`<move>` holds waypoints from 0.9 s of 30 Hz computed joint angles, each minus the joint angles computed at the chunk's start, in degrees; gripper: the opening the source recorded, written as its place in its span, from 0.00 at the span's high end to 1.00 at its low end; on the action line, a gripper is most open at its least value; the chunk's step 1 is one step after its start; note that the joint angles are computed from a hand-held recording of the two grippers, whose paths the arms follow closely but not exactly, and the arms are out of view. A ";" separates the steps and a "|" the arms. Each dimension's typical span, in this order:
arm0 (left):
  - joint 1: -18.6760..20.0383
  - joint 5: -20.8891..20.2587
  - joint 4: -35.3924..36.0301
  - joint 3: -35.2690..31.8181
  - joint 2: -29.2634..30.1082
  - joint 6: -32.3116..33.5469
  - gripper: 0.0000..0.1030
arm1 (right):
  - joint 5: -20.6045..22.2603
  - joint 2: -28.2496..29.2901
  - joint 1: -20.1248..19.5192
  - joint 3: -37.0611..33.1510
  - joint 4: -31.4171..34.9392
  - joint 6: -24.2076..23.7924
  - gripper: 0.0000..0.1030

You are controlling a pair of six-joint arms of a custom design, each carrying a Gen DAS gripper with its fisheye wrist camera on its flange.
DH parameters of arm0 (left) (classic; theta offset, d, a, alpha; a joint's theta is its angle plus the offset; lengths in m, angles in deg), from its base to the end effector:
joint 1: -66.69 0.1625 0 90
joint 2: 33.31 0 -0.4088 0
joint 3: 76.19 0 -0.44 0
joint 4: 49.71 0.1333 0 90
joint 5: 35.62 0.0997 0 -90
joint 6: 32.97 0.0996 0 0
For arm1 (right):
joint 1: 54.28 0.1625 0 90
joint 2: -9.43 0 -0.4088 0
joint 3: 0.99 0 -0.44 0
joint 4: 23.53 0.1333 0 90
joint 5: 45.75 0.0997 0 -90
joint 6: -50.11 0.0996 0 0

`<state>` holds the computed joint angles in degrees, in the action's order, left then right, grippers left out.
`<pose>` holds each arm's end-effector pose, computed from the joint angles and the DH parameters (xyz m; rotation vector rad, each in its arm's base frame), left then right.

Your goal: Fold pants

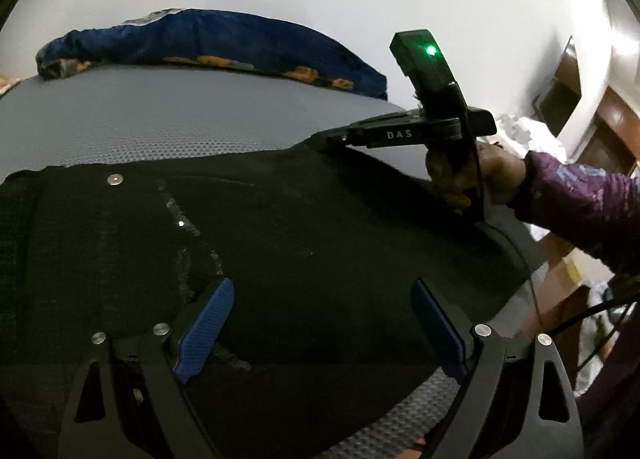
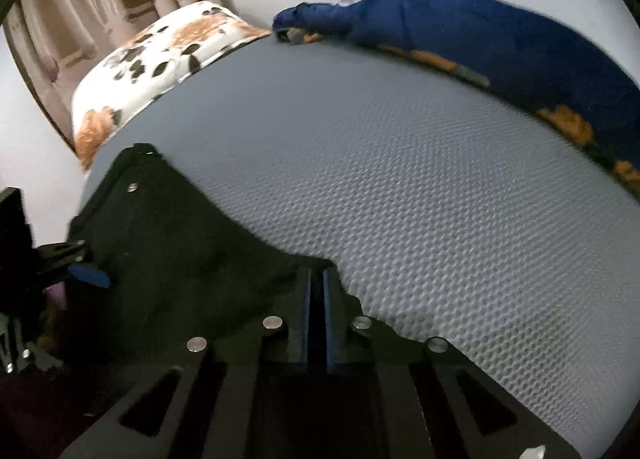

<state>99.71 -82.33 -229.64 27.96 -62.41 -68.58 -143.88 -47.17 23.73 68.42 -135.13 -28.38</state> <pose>-0.3812 -0.4882 -0.1083 0.3530 2.6046 -0.9899 -0.0429 -0.7757 0.3240 1.5948 -2.4617 0.0107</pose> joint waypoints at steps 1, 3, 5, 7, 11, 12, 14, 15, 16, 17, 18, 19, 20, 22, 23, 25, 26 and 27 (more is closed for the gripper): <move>-0.02 0.27 -0.03 0.03 0.09 0.09 0.13 | -0.16 0.07 0.07 0.43 -1.08 0.05 0.97; -0.27 1.63 0.30 -0.05 0.35 0.12 0.13 | 0.09 0.36 0.10 0.38 -2.04 0.36 0.98; -0.19 1.94 0.14 0.07 0.35 0.13 0.13 | 0.43 0.82 0.11 -0.39 -1.58 0.97 0.98; -0.10 2.16 -0.44 0.33 0.35 0.31 0.13 | 1.24 1.45 0.04 -2.08 -0.22 2.50 0.98; -0.40 2.56 0.05 0.67 0.37 0.97 0.13 | 5.54 6.57 -0.82 -14.78 15.32 10.58 0.91; -0.49 2.72 0.50 0.57 0.40 1.07 0.13 | 5.10 7.14 -0.74 -16.05 16.72 10.81 0.87; -0.47 2.72 0.09 1.11 0.09 1.03 0.13 | 2.57 5.69 -0.25 -13.69 13.97 6.84 0.84; -0.38 2.63 -0.39 1.17 0.10 1.09 0.13 | 1.21 5.12 0.02 -12.66 14.10 4.92 0.84; -0.28 2.55 -0.88 1.28 0.12 1.13 0.13 | -0.20 4.60 0.29 -11.50 14.11 3.50 0.83; -0.18 2.49 -1.13 1.33 0.13 1.21 0.13 | -1.22 3.69 0.48 -9.39 12.43 1.80 0.83; -0.16 2.51 -1.15 1.34 0.14 1.31 0.13 | -2.38 2.39 0.68 -6.20 9.09 -0.96 0.83; -0.21 2.65 -0.98 1.28 0.17 1.49 0.13 | -3.12 1.41 0.71 -3.52 5.42 -3.16 0.83; -0.28 2.88 -0.59 1.16 0.20 1.65 0.13 | -3.16 0.75 0.69 -1.37 1.88 -4.80 0.84; -0.48 3.86 0.40 0.98 0.20 1.71 0.13 | -1.89 0.59 0.46 -0.12 -1.98 -4.62 0.88; -0.51 4.11 0.58 1.00 0.15 1.77 0.13 | -1.50 0.91 0.27 -0.53 -1.74 -3.93 0.88; -0.88 6.40 1.42 1.42 0.03 1.71 0.13 | -0.45 1.38 -0.25 -1.45 -1.36 -2.86 0.88; -0.97 7.13 2.74 1.42 -0.19 0.70 0.13 | -0.21 1.66 -0.33 -2.19 -1.15 -1.18 0.85; -1.03 7.77 3.95 1.65 -0.72 -0.93 0.13 | 0.94 2.34 -0.62 -4.51 0.60 2.91 0.82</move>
